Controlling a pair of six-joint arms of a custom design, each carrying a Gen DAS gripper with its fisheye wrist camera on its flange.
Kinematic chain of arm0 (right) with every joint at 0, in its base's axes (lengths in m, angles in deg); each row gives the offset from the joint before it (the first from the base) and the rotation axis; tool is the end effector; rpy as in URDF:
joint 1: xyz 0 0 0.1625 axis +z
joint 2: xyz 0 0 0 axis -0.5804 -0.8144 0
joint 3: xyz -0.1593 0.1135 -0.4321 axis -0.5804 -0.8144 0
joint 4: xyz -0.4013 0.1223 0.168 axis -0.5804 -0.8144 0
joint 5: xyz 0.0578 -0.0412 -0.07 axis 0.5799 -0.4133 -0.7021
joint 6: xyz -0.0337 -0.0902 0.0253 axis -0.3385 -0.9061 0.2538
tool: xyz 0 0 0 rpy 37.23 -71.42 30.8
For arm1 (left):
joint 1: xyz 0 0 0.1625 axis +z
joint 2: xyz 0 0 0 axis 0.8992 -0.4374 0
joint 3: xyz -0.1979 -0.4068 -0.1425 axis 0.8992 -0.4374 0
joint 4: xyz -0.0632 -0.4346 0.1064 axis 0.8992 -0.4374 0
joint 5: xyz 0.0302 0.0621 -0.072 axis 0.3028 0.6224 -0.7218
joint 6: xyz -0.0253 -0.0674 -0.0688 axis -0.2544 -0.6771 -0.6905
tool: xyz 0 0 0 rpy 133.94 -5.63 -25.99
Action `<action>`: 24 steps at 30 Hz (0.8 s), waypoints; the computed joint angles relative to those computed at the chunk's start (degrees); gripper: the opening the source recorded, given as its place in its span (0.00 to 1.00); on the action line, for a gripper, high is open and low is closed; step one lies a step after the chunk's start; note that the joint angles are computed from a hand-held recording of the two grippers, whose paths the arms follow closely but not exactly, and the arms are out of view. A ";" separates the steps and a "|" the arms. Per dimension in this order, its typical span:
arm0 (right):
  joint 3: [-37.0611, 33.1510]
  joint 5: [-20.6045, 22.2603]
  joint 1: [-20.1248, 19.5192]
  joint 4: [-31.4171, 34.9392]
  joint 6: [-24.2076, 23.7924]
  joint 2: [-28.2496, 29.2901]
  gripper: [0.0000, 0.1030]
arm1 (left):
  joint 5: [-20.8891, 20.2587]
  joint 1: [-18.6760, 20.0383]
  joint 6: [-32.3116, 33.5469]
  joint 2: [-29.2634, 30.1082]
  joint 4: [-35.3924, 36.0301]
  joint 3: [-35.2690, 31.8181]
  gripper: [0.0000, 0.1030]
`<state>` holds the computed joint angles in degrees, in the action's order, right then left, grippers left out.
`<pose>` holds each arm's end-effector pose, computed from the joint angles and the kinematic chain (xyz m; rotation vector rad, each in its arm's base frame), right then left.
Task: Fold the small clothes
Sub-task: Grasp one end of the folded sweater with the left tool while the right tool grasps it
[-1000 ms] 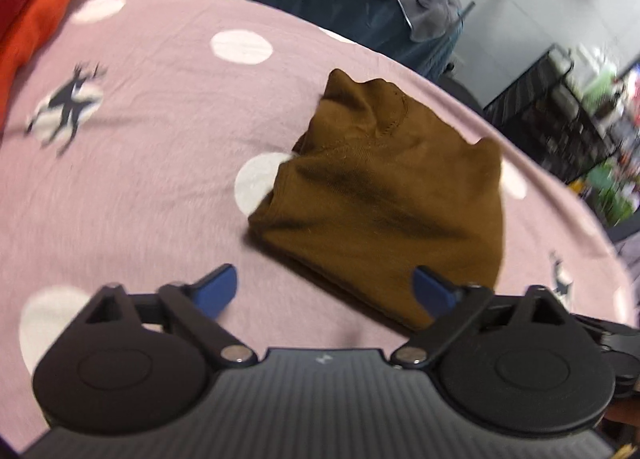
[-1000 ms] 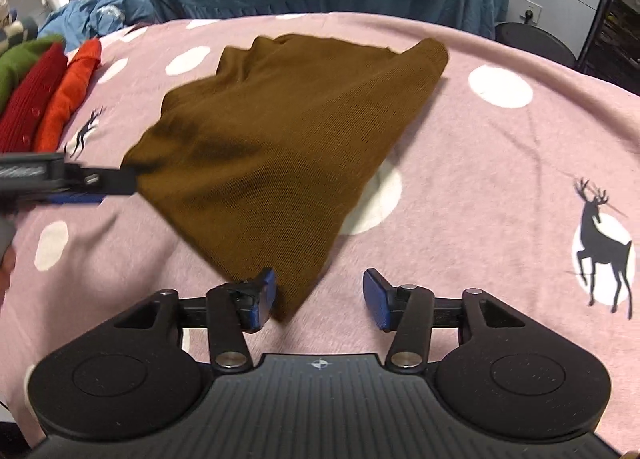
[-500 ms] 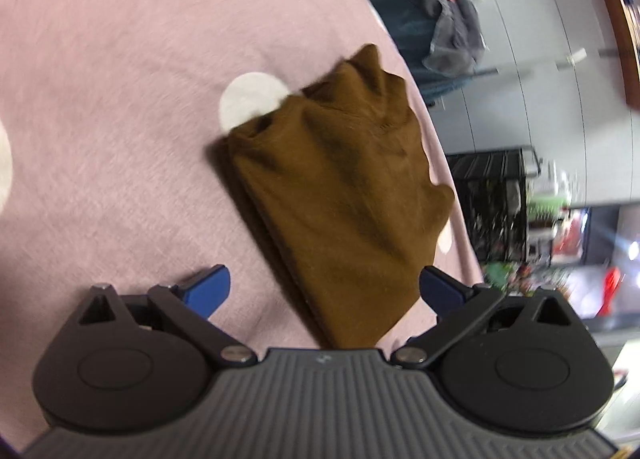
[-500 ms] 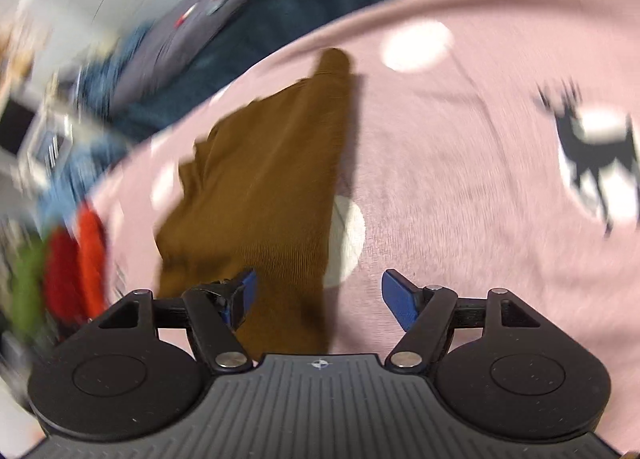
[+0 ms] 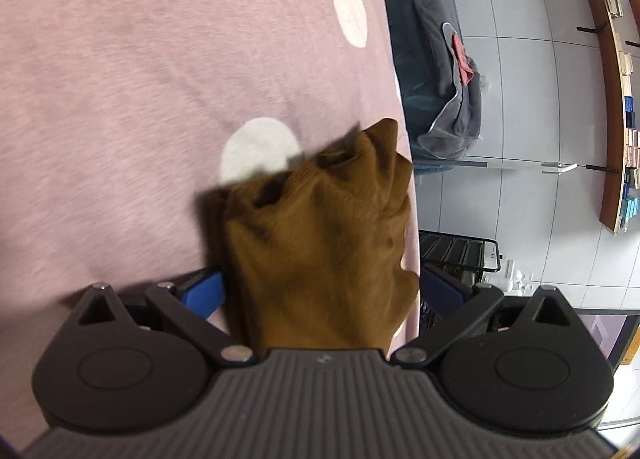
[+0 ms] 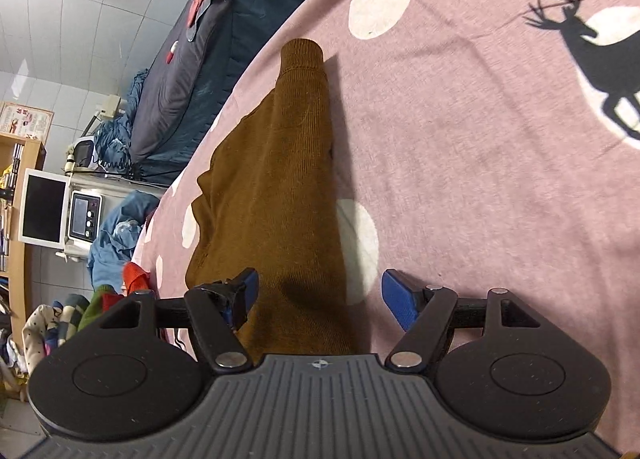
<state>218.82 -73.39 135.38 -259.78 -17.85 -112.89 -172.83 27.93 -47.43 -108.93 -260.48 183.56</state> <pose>0.2101 -0.4712 0.0195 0.2154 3.0878 -0.5157 0.1507 -0.3363 0.2789 1.0392 -2.3933 1.2185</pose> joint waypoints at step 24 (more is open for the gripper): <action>-7.37 3.82 -1.87 -4.64 -1.25 8.51 0.42 | 3.85 -2.11 5.69 5.72 -2.08 -2.93 0.26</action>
